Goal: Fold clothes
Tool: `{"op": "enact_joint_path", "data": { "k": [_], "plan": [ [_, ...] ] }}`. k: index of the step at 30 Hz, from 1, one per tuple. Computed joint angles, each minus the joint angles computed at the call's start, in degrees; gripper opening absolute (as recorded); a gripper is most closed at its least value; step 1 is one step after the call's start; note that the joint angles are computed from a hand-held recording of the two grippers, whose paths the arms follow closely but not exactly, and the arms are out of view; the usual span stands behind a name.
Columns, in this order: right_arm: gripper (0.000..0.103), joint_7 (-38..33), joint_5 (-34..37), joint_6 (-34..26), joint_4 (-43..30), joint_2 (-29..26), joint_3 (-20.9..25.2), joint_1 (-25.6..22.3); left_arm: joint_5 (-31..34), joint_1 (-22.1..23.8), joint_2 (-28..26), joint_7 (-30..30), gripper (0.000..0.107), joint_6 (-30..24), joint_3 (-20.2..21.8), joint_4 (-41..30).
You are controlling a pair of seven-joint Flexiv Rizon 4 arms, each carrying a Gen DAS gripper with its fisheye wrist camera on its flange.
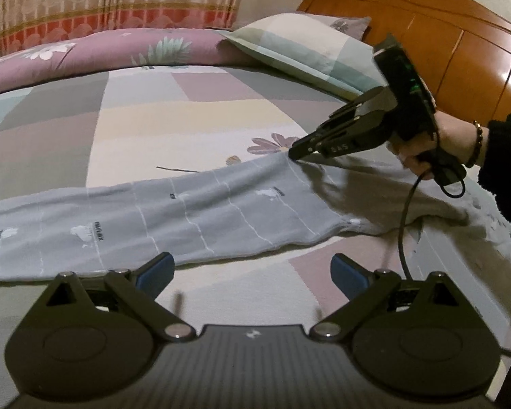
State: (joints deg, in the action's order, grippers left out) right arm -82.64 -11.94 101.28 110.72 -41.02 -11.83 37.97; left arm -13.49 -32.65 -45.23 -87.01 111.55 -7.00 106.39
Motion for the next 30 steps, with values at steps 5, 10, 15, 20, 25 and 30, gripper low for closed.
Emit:
{"op": "enact_joint_path", "data": {
  "k": [5, 10, 15, 20, 25, 30],
  "plan": [
    [0.025, -2.48, -4.95, -0.81, -5.02, -0.61, 14.04, -10.89, -5.04, -4.19, 1.02, -1.15, 0.098, -0.37, 5.43, 1.26],
    [0.033, -5.31, -9.85, -7.78, -16.16, -7.52, 28.49, -19.46, -10.25, -7.14, 2.34, -2.43, 0.098, 1.37, 9.42, 4.13],
    [0.036, -10.64, -9.25, -15.25, -28.09, -15.8, 37.82, -20.86, -14.32, -7.41, 3.7, -2.97, 0.098, 4.28, 10.07, 7.65],
    [0.037, -14.73, -7.97, -18.36, -33.1, -18.92, 37.39, -17.23, -17.64, -7.61, 4.55, -1.84, 0.098, 4.87, 10.09, 10.24],
    [0.008, -19.5, -7.32, -14.7, -30.62, -17.83, 34.0, -14.19, -20.01, -7.74, 4.98, -1.03, 0.098, 4.82, 10.07, 11.76],
    [0.005, -13.41, -5.39, -12.1, -32.72, -17.42, 24.05, -7.52, -21.09, -7.67, 5.43, -0.92, 0.098, 5.54, 9.68, 12.92]
  ]
}}
